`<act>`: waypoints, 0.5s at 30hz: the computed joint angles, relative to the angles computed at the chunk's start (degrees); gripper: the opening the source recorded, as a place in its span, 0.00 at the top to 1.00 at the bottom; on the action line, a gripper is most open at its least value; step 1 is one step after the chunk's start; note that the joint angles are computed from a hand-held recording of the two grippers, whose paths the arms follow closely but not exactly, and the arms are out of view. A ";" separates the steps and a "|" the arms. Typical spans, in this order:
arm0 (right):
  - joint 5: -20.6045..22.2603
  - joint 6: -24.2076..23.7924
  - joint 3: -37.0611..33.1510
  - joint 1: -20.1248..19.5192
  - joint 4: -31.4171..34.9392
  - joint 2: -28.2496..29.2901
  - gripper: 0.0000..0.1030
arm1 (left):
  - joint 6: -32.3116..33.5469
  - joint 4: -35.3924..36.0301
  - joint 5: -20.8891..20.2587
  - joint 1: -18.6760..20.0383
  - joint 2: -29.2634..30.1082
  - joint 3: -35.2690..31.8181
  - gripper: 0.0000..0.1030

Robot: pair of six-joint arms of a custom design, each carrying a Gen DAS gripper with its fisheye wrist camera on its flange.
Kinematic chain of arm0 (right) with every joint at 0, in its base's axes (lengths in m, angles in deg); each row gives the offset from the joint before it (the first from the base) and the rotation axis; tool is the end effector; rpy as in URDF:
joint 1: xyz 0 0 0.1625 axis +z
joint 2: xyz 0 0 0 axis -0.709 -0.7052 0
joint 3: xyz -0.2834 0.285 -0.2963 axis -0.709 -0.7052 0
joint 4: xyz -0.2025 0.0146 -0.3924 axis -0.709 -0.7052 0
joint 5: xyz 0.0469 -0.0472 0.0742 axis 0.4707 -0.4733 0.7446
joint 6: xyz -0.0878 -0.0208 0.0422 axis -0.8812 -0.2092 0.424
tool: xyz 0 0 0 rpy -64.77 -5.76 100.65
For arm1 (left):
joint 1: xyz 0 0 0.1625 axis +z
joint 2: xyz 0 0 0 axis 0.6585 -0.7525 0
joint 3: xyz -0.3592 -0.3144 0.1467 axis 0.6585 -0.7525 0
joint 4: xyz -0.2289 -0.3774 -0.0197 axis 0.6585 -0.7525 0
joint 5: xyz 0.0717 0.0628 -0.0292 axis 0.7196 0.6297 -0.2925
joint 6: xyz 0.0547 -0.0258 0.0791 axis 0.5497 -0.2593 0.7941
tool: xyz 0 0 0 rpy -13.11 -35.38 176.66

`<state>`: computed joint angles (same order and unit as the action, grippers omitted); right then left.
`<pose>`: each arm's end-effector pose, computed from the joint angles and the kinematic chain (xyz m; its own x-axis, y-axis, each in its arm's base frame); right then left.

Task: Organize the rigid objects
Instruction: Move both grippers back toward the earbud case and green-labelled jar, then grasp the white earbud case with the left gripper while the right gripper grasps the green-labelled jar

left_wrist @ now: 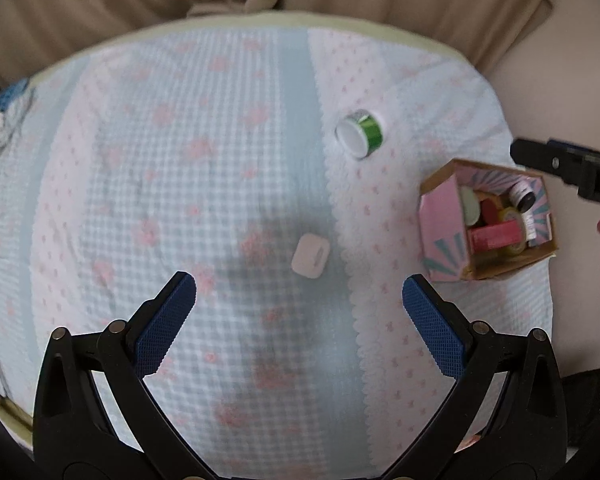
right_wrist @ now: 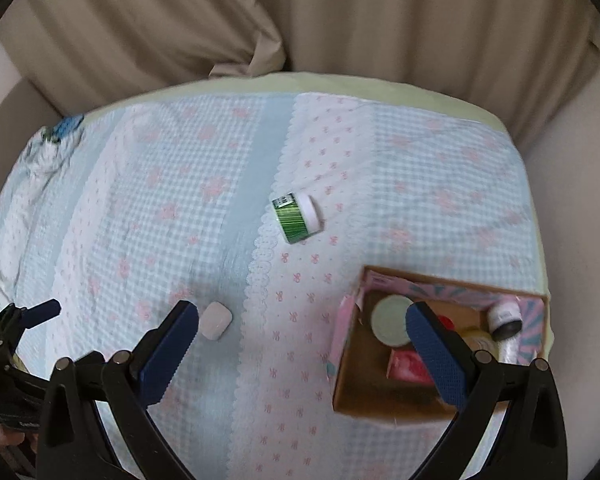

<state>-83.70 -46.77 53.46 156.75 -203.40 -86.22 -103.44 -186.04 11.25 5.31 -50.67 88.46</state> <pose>0.3580 -0.6903 0.2283 -0.6500 -0.5162 0.5577 -0.6009 0.7984 0.0385 -0.2570 -0.5668 0.2580 -0.7695 -0.2518 -0.5869 0.0379 0.8994 -0.4356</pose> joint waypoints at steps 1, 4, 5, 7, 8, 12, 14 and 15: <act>-0.24 -0.83 -0.86 -0.10 0.31 1.08 0.00 | 0.84 -1.25 -0.97 1.10 0.49 0.11 0.00; -1.19 -3.61 -3.60 -0.48 1.16 4.30 0.00 | 2.40 -2.78 -2.43 3.29 2.35 -0.08 0.00; -1.69 -4.76 -4.78 -0.68 1.52 5.60 0.00 | 3.13 -3.24 -2.86 3.98 3.11 -0.26 0.00; -2.61 -6.56 -7.36 -1.19 2.65 8.30 0.00 | 4.61 -3.94 -3.98 5.42 5.00 -0.95 0.00; -2.86 -7.18 -8.38 -1.45 3.15 9.30 0.00 | 5.13 -4.00 -4.42 5.99 5.85 -1.29 0.00; -3.80 -9.80 -13.14 -2.74 4.94 14.12 0.00 | 7.72 -4.47 -4.98 8.30 10.10 -2.83 0.00; -4.09 -10.84 -15.88 -3.57 6.17 16.77 0.00 | 8.78 -5.34 -5.00 9.25 11.70 -3.22 0.01; -4.36 -11.36 -16.85 -3.87 6.42 17.89 0.00 | 9.20 -5.82 -5.16 9.71 12.31 -3.34 0.02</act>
